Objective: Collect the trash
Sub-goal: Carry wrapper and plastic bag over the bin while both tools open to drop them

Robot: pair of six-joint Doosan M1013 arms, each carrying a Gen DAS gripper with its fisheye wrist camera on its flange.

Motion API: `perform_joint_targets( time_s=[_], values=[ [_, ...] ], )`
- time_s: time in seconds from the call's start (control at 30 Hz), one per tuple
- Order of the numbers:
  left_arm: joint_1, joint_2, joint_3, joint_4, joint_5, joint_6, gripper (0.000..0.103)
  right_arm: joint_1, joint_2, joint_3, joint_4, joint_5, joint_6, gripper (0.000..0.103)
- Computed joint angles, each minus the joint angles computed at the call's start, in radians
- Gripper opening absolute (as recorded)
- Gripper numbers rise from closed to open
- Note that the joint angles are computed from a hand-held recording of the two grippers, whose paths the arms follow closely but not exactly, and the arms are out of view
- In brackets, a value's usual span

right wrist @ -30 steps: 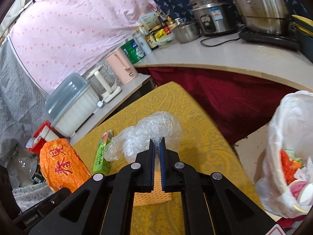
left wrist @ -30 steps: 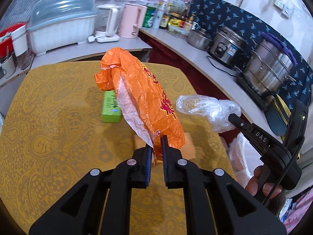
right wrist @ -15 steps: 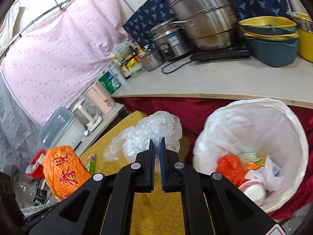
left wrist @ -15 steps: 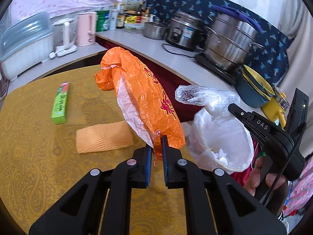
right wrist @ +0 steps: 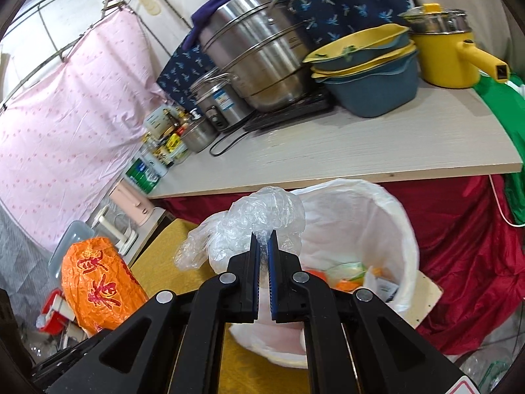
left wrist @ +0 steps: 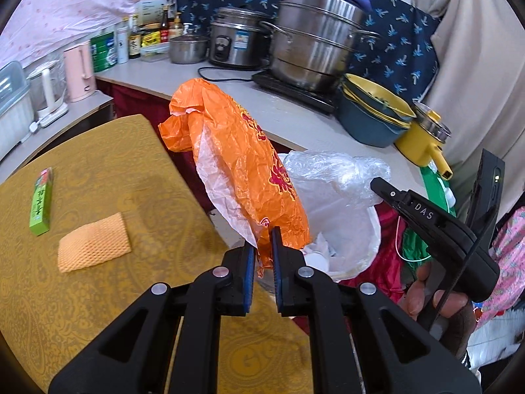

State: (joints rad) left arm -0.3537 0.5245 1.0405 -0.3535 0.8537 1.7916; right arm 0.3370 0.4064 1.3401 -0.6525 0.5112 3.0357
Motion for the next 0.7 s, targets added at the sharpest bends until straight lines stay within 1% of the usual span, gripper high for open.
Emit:
perform_joint_targets(
  time_s=[0.2, 0.3, 0.37, 0.5, 0.7],
  values=[
    [-0.016, 0.007, -0.007, 0.009, 0.009, 0.011, 0.009, -0.018, -0.007, 0.029, -0.004, 0.0, 0.029, 0.006],
    [-0.022, 0.011, -0.011, 0.024, 0.013, 0.003, 0.009, -0.027, 0.005, 0.023, 0.028, 0.01, 0.015, 0.015],
    [-0.026, 0.015, -0.015, 0.034, 0.017, -0.004, 0.009, -0.034, 0.011, 0.022, 0.055, 0.004, -0.002, 0.018],
    [-0.032, 0.023, -0.024, 0.048, 0.024, -0.012, 0.01, -0.033, 0.009, 0.034, 0.034, 0.001, 0.024, 0.025],
    [-0.048, 0.046, -0.051, 0.046, 0.051, 0.003, 0.01, -0.032, -0.01, 0.063, -0.007, -0.009, 0.07, 0.026]
  ],
)
